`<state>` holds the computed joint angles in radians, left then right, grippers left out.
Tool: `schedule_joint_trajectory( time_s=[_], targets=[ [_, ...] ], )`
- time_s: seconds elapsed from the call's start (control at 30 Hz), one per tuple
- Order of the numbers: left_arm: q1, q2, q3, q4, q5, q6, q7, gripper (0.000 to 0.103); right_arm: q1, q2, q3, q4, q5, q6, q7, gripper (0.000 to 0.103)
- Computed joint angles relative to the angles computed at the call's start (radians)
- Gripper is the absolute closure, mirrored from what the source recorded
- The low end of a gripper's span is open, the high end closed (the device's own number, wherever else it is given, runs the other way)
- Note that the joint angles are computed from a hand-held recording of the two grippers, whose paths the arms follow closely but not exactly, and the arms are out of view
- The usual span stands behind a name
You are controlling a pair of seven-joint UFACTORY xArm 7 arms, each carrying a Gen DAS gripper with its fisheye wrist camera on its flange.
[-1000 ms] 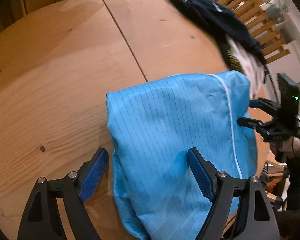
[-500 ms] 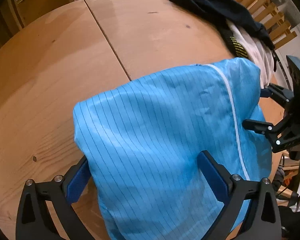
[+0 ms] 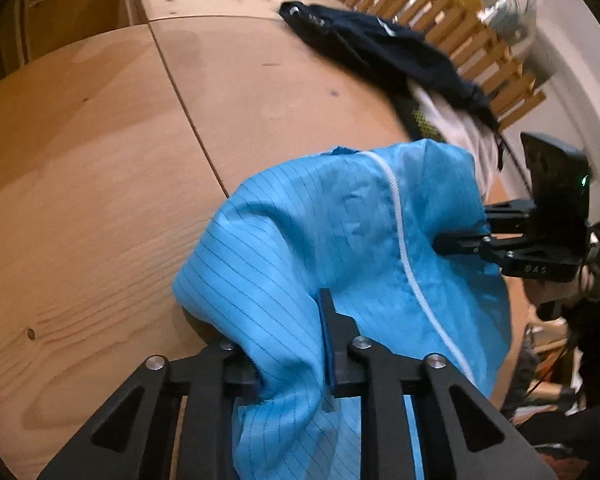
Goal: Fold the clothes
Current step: 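Grasp the coat bundle with the left gripper while the right gripper grasps it too, then fold the coat bundle over and release both grippers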
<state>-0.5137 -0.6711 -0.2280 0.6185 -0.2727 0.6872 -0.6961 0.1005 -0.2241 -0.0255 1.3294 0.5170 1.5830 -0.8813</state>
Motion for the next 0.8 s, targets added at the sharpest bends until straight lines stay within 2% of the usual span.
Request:
schedule_joint_trajectory(
  time_s=[0.1,0.27,0.33,0.4,0.5,0.6,0.63,0.73,0.8],
  targets=[
    [0.027,-0.028,-0.004,0.008,0.021,-0.019,-0.022,0.091,0.013,0.017,0.015,0.036,0.024,-0.048,0.006,0.094],
    [0.154,-0.085,-0.028,0.157,0.196,0.091,-0.007,0.094,0.071,0.003,0.062,0.123,0.052,-0.234,-0.036,0.094],
    [0.199,-0.106,-0.081,0.232,0.290,0.132,0.014,0.094,0.101,-0.044,0.066,0.117,0.081,-0.342,-0.104,0.094],
    [0.221,-0.130,-0.140,0.278,0.353,0.171,0.024,0.094,0.123,-0.101,0.036,0.094,0.108,-0.370,-0.173,0.095],
    [0.199,-0.149,-0.241,0.244,0.344,0.178,-0.047,0.094,0.145,-0.228,0.000,-0.072,0.112,-0.430,-0.277,0.095],
    [0.084,-0.130,-0.319,0.165,0.264,0.175,-0.128,0.091,0.153,-0.432,-0.045,-0.309,0.046,-0.450,-0.407,0.094],
    [0.043,-0.108,-0.347,0.148,0.236,0.177,-0.163,0.085,0.154,-0.502,-0.062,-0.383,0.017,-0.452,-0.446,0.093],
    [-0.036,-0.002,-0.389,0.173,0.197,0.254,-0.241,0.079,0.133,-0.688,-0.087,-0.559,-0.119,-0.408,-0.525,0.080],
    [-0.076,0.006,-0.392,0.180,0.190,0.268,-0.295,0.072,0.129,-0.743,-0.088,-0.607,-0.168,-0.387,-0.521,0.077]
  ],
)
